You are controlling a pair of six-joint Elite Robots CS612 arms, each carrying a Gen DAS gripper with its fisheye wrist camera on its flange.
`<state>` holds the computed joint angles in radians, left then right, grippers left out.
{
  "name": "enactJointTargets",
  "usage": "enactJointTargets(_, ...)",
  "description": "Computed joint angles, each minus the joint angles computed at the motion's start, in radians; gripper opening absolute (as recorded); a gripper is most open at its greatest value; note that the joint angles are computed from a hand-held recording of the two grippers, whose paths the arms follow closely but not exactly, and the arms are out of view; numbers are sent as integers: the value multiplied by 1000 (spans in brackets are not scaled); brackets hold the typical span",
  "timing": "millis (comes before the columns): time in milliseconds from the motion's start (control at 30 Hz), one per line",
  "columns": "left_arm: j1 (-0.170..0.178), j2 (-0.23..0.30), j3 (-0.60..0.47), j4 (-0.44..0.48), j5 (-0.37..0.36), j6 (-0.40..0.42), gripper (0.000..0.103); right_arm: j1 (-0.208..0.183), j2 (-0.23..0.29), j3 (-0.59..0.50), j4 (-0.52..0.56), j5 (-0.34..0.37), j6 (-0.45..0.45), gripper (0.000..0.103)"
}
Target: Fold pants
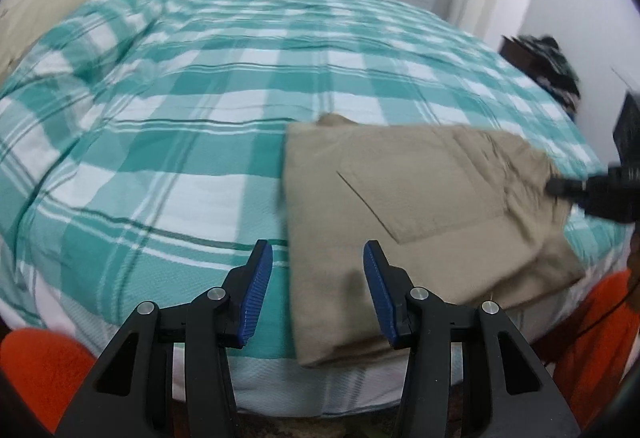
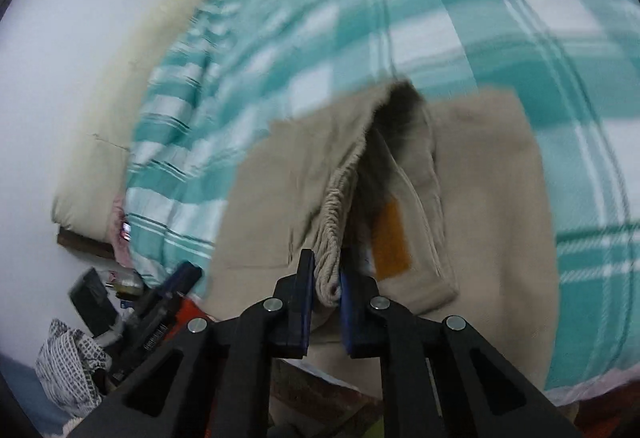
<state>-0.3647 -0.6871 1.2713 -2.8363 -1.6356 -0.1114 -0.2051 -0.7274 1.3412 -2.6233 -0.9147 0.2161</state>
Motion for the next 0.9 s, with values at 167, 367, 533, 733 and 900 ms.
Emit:
enactJointTargets(167, -23, 23, -37, 115, 29, 89, 23, -10, 11, 5, 46, -47, -4, 12)
enactJointTargets(367, -17, 23, -40, 120, -2, 73, 21, -44, 14, 56, -87, 71, 173, 39)
enactJointTargets(533, -17, 23, -40, 120, -3, 67, 21, -59, -10, 98, -65, 105, 186, 53)
enactJointTargets(733, -17, 24, -38, 115, -2, 70, 21, -39, 11, 66, -29, 60, 163, 66)
enactJointTargets(900, -17, 24, -38, 113, 1, 73, 21, -13, 35, 7, 20, -5, 98, 71)
